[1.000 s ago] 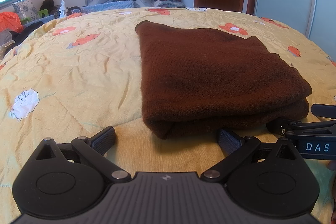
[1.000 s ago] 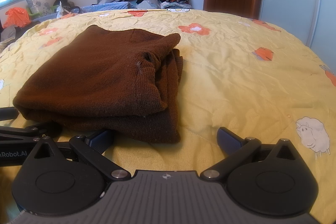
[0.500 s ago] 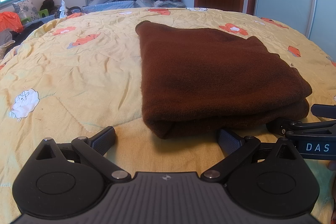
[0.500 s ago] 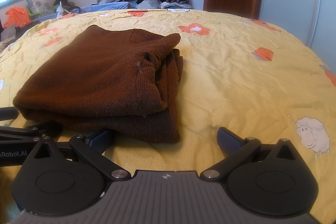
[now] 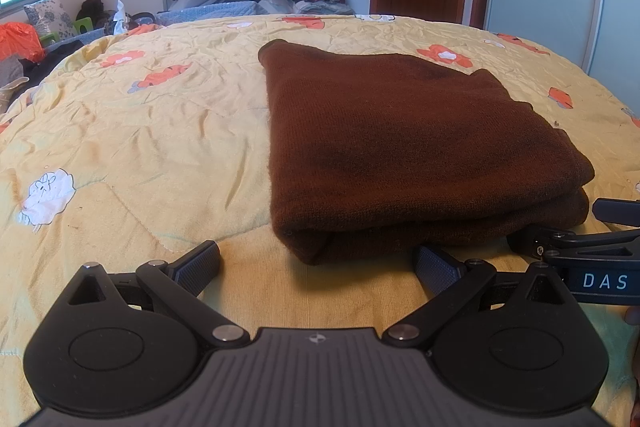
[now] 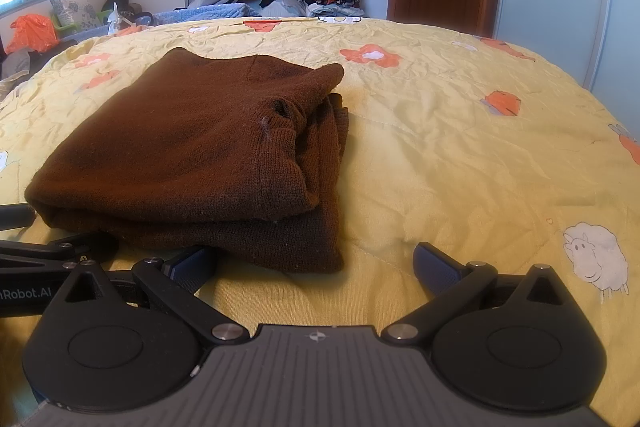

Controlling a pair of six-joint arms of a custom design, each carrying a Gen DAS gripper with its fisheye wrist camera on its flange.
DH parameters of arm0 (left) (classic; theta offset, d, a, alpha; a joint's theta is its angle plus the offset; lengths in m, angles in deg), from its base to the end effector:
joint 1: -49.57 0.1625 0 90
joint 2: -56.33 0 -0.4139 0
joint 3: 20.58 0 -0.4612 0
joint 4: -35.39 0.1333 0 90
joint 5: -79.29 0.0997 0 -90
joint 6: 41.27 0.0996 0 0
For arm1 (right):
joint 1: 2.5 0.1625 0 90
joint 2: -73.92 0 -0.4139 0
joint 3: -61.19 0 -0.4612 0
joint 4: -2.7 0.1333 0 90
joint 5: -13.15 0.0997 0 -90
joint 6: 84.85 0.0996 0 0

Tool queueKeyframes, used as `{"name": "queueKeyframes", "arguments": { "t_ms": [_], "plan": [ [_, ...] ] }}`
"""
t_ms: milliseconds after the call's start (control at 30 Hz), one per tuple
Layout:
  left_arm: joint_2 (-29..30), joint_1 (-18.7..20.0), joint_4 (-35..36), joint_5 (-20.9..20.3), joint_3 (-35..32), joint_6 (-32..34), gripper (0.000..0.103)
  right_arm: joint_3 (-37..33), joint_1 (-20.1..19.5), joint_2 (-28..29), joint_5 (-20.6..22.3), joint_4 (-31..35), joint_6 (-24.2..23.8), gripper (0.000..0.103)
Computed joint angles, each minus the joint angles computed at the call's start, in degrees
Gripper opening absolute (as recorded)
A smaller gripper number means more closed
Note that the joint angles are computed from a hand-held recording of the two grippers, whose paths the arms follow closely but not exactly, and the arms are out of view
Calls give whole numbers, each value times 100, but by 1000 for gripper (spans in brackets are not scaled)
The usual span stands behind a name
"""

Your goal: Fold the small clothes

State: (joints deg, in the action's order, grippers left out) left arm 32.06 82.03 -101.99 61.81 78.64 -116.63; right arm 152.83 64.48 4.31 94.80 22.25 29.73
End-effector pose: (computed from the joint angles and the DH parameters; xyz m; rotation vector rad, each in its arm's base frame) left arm -0.3598 -0.4994 -0.1854 0.0453 2.0071 -1.1349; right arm -0.0905 -0.5909 0.2375 0.9776 -2.2943 0.9301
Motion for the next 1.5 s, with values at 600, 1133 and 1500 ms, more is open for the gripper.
{"name": "queueKeyframes", "arguments": {
  "t_ms": [600, 1133, 1500],
  "plan": [
    [2, 5, -31, 4, 6, 23, 103, -2, 0, 2, 0, -2, -3, 103],
    [-32, -23, 431, -72, -78, -361, 103, -59, 15, 18, 48, 115, -27, 103],
    [-236, -65, 773, -578, -181, -759, 103, -191, 85, -33, 380, 554, -94, 103]
  ]
}}
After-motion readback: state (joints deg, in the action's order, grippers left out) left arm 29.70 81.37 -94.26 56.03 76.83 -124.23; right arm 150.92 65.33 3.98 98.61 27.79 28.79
